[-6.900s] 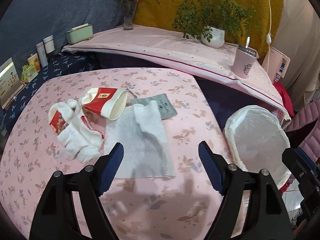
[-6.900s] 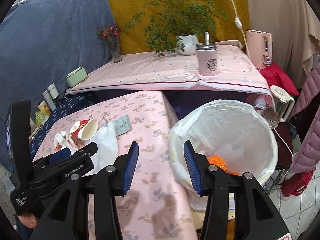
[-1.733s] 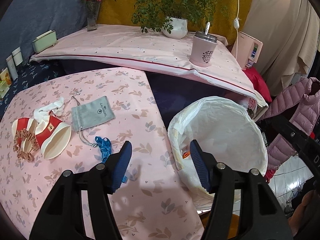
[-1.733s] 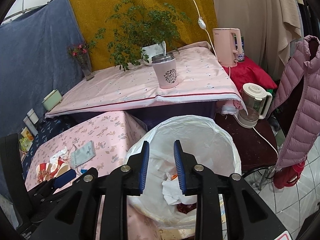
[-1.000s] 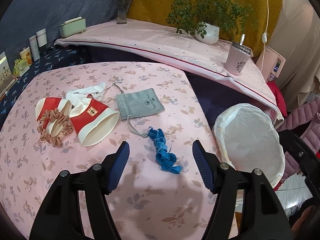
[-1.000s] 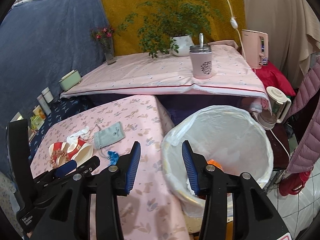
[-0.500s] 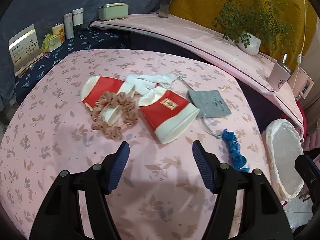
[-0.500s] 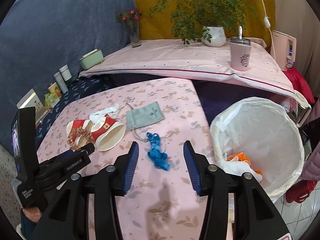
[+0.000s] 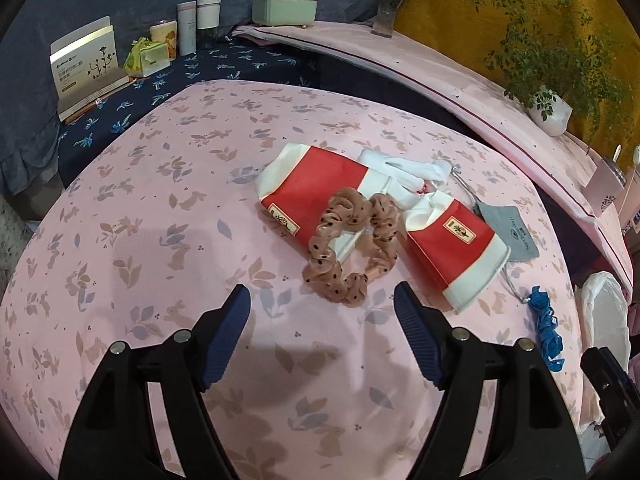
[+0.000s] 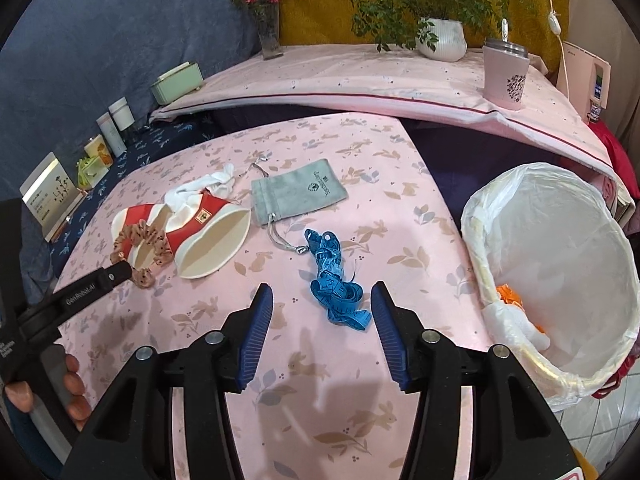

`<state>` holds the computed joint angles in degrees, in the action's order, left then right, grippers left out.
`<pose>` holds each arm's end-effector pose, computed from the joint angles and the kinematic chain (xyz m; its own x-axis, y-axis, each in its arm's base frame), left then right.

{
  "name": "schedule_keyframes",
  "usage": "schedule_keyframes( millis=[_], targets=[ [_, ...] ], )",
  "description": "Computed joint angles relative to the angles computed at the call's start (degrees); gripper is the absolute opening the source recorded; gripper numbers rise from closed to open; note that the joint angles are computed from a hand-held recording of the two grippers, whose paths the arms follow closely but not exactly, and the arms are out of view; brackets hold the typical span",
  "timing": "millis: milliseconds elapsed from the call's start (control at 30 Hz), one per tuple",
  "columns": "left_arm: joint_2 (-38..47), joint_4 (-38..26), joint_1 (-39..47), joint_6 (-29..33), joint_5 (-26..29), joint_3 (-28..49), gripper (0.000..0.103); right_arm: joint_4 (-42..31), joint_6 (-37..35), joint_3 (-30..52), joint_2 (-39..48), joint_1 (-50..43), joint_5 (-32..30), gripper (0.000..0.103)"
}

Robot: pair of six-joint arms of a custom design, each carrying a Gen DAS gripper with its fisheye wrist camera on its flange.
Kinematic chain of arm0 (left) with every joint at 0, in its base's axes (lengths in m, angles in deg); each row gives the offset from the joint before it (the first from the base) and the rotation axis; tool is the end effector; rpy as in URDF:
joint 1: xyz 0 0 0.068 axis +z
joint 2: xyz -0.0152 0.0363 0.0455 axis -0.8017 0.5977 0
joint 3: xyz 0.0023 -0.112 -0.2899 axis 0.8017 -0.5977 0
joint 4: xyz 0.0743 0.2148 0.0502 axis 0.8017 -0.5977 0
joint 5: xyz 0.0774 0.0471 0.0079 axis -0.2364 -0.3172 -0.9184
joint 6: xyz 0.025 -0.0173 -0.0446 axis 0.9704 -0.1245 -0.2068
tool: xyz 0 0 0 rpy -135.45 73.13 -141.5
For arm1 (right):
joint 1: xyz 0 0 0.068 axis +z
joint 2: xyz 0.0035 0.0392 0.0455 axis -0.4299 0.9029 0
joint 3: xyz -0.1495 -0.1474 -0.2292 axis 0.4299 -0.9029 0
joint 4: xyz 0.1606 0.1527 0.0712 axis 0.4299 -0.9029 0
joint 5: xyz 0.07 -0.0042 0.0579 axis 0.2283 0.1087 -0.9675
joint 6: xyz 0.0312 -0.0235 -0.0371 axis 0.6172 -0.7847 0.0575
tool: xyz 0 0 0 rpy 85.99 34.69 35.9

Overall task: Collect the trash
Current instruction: 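Grasp the brown scrunchie with the left tool while the right tool grasps the blue ribbon, then carry the scrunchie and ribbon over the bin and open both tools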

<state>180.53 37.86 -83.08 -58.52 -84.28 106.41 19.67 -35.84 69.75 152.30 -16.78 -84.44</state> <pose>0.2441 -0.1218 0.1164 -0.6744 -0.4130 -0.6121 -0.4132 0.8981 -0.1507 0.2561 0.0439 0.1275 -0.7555 -0.0258 -0.6547 -0.1696 0.9728 0.1575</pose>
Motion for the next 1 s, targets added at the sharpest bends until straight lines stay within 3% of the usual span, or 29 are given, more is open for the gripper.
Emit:
schedule_keyframes(
  millis=[267,533,633,733,1000],
  targets=[
    [3.4,3.6,5.3,3.2,3.7,1.5,0.069,0.5,0.5,4.2,6.6,1.0,2.0,0.050],
    [6.0,6.4,7.4,5.6,8.0,2.2,0.027,0.3,1.1,7.1,11.3,1.5,2.4,0.049],
    [6.1,7.3,6.8,5.6,8.3,1.7,0.015,0.1,1.2,7.3,12.1,1.8,2.7,0.034],
    [5.4,7.3,5.7,5.2,7.8,1.2,0.011,0.2,1.0,7.0,11.9,1.6,2.8,0.025],
    [1.4,4.6,0.4,3.7,5.2,1.3,0.008,0.7,0.5,3.6,8.0,-0.4,-0.1,0.016]
  ],
)
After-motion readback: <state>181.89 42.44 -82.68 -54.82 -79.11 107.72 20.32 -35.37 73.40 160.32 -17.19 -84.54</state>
